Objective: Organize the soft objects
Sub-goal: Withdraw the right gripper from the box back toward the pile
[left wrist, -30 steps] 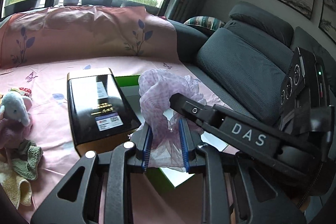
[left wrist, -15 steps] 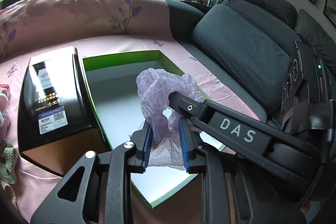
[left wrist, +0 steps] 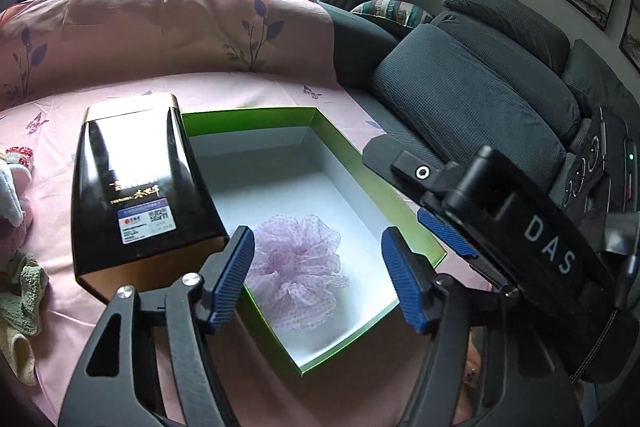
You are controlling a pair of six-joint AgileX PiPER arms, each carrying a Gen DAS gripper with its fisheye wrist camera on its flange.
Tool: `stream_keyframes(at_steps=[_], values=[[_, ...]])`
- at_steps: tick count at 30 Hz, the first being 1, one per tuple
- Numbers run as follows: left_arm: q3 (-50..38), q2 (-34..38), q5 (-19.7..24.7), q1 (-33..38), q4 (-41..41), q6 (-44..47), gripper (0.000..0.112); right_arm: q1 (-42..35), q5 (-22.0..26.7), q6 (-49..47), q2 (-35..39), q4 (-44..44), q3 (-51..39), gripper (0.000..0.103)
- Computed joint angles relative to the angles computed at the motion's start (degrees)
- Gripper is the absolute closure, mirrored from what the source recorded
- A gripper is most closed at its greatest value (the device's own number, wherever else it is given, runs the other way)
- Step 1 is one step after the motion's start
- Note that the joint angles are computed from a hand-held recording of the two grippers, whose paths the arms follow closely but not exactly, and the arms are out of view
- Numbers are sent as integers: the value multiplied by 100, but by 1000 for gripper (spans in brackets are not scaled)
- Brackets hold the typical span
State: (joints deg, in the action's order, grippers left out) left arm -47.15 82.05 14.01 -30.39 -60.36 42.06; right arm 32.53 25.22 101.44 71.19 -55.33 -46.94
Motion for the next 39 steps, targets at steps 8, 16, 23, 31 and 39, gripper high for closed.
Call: stream_keyframes(at_steps=[8, 16, 23, 31, 39], values=[[721, -1389, 50, 619, 691, -365, 31, 717, 436, 390, 29, -565, -303, 3], [1375, -2527, 824, 2453, 1166, -147, 30, 1616, 746, 534, 395, -1086, -804, 0], [1766, -2204, 1812, 5119, -255, 2174, 31, 2218, 816, 242, 1008, -1072, -1426, 0], [1989, -1112, 2394, 7454, -1876, 4501, 31, 2485, 75, -630, 1699, -382, -2054, 0], [1573, -252, 2469, 8295, -1897, 4226, 33, 2268, 771, -4651, 4043, 3970, -5279, 1]])
